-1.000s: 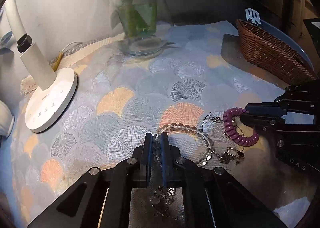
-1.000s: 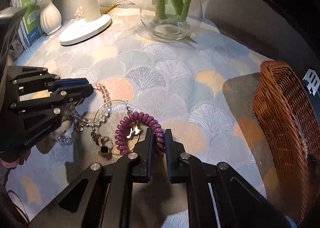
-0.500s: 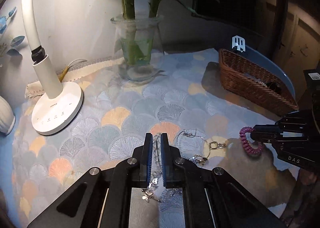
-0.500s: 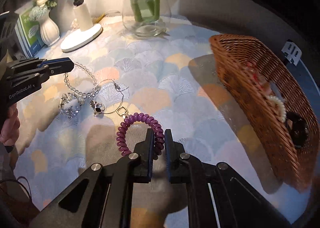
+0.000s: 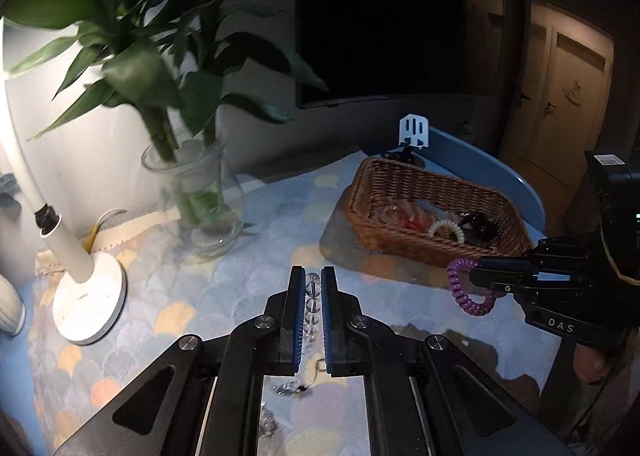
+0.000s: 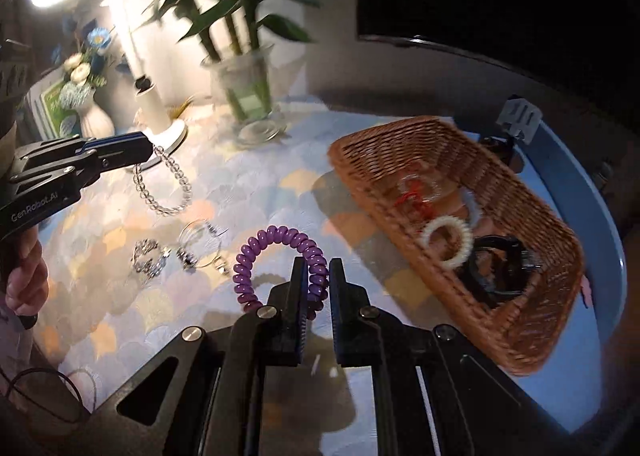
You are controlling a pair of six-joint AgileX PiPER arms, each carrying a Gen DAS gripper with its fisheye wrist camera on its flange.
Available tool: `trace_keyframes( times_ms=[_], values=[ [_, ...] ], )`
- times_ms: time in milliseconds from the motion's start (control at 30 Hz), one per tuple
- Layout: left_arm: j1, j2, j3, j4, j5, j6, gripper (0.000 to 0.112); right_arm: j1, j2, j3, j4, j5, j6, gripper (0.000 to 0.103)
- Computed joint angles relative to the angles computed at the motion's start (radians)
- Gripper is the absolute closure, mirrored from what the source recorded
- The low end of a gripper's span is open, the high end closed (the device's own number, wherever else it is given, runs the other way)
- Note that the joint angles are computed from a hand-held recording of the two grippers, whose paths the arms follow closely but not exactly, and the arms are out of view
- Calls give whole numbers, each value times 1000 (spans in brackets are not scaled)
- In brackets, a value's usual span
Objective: Organize jewelry
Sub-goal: 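Carry both items into the wicker basket and open both tools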
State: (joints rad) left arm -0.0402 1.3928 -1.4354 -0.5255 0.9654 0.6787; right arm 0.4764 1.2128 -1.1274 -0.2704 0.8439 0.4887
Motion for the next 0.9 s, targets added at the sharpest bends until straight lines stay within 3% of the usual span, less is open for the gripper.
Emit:
trace_keyframes(
  times_ms=[100, 200, 400, 633, 767, 900],
  values=[
    [-128, 29, -74, 121, -44, -145, 105, -126, -43, 0, 55, -4, -67, 92],
    [-214, 87, -166, 151, -52, -231, 105, -325, -52, -30, 213, -6, -216, 92],
    [-323, 318, -456, 141, 27, -367, 105, -587, 68, -181, 367, 50, -357, 92],
    [-401, 592, -747, 175, 93, -525, 105, -658, 296, -353, 382, 114, -339, 92],
    [-430, 784, -1009, 251, 203, -645, 105, -646, 398, -409, 344, 151, -297, 92],
    [-434, 879, -1114, 250, 241, -677, 105, -651, 463, -434, 360, 166, -292, 92]
  ],
)
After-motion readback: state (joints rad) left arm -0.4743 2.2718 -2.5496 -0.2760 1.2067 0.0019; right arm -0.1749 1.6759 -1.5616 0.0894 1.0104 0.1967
